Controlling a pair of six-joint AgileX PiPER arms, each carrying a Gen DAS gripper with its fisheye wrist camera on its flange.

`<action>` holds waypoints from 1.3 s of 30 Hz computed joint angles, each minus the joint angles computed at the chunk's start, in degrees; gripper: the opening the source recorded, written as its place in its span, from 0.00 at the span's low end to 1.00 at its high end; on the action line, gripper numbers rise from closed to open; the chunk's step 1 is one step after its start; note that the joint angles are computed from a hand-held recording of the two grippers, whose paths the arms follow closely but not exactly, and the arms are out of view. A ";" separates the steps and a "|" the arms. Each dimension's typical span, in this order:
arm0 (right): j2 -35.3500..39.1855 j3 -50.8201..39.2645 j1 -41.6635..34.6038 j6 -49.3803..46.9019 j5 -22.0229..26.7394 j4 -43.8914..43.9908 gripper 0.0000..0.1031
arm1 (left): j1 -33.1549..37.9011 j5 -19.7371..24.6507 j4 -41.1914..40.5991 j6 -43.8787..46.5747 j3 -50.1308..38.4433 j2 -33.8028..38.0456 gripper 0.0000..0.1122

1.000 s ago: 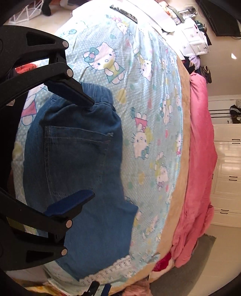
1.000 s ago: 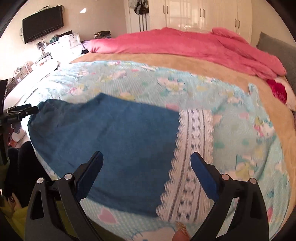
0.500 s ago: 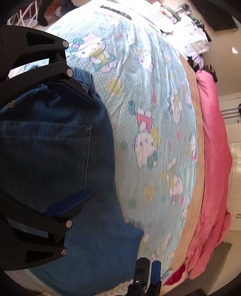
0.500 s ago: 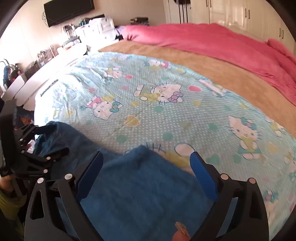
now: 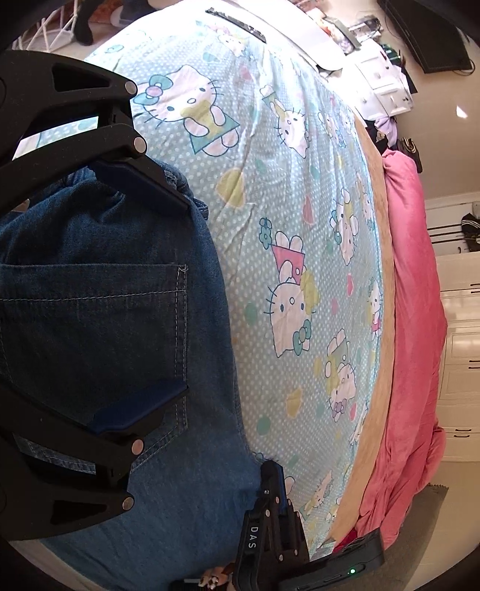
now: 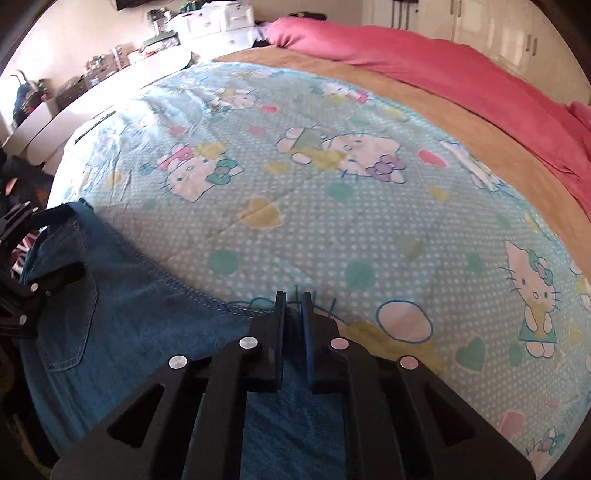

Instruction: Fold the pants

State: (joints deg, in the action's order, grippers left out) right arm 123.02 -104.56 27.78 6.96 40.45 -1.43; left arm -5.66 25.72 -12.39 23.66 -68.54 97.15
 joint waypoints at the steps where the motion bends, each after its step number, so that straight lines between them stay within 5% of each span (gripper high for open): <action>1: 0.02 0.35 0.76 3.16 -0.42 -3.85 0.08 | -0.08 -0.29 0.07 0.06 0.20 -0.08 0.74; 4: -1.12 1.70 2.25 13.45 -0.55 -14.57 0.34 | 0.09 -0.85 -0.79 1.20 0.83 -0.41 0.74; 7: -7.78 9.63 -0.14 16.79 -6.39 -12.79 0.46 | 1.44 -0.96 -7.31 6.17 1.80 -1.89 0.74; 9: -12.89 15.63 -0.45 16.92 -9.84 -11.03 0.69 | 2.27 -0.82 -11.28 8.80 2.67 -3.77 0.74; 15: -29.40 36.32 4.38 37.00 -11.64 -28.83 0.85 | 3.86 3.07 -18.09 13.40 3.06 -8.70 0.80; 23: -44.00 53.04 9.07 61.89 -5.35 -43.61 0.91 | 1.79 4.35 -16.36 10.97 4.03 -12.19 0.83; 39: -51.99 56.32 20.51 73.20 6.10 -52.00 0.92 | -4.28 5.15 -8.31 3.04 6.09 -18.83 0.83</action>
